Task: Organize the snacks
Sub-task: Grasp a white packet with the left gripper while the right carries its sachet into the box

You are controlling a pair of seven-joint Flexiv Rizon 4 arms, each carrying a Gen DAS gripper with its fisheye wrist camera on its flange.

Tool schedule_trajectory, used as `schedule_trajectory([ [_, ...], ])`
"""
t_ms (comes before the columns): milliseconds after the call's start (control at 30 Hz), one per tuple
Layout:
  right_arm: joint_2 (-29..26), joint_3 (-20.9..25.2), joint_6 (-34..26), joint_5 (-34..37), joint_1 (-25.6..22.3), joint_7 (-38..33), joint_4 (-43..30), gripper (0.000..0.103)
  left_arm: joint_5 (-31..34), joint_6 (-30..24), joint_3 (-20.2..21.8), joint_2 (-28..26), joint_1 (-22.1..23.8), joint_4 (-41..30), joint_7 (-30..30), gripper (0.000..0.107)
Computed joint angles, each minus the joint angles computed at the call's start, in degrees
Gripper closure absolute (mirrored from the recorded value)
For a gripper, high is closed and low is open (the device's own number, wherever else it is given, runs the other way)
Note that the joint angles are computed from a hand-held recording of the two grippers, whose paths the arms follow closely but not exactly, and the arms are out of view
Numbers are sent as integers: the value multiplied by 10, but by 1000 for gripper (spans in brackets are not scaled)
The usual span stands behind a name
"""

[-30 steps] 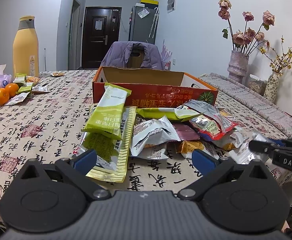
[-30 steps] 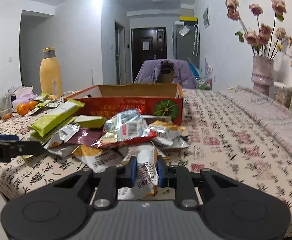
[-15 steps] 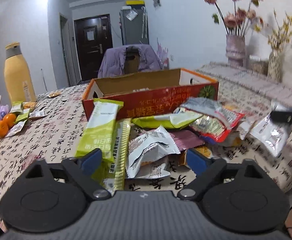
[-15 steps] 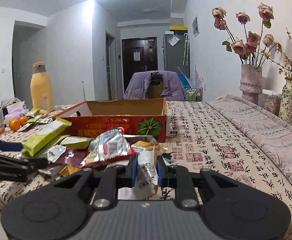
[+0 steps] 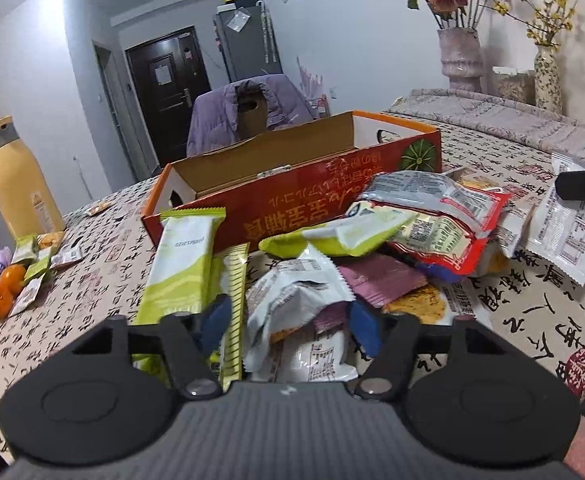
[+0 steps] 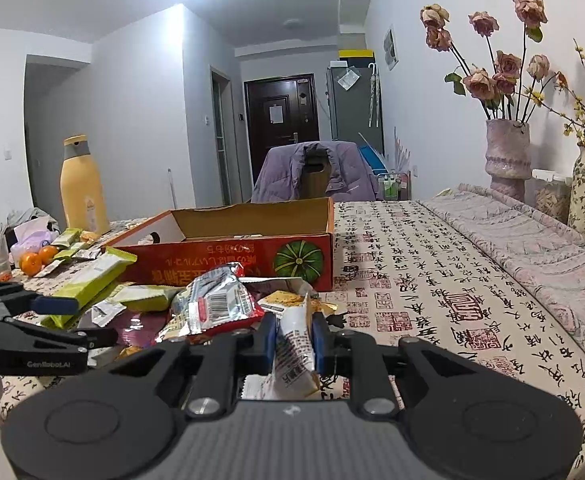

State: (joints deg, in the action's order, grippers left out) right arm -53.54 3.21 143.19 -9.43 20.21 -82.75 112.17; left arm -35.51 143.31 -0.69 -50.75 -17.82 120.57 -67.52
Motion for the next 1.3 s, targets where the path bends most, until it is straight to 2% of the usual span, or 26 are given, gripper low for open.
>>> schedule_trajectory([
  [33,-1,0,0,-1,-1,1,-1,85,7,-2,0,0,2,-1,1,60],
  [100,-1,1,-2,-2,-2,2,-3,85,11,-6,0,1,5,-2,3,67],
  [133,-1,1,-2,-3,-2,3,-3,85,13,-5,1,1,5,-2,2,79],
  [267,1,1,-3,-1,0,3,-3,85,38,5,-1,8,21,8,-16,85],
  [633,10,2,-19,-7,2,12,-24,90,92,37,-5,38,50,29,-62,86],
  [833,9,0,-32,-9,3,16,-37,92,109,35,-9,39,62,24,-76,91],
  [1300,23,0,-23,-13,-1,17,-49,94,145,44,-9,63,81,22,-105,92],
])
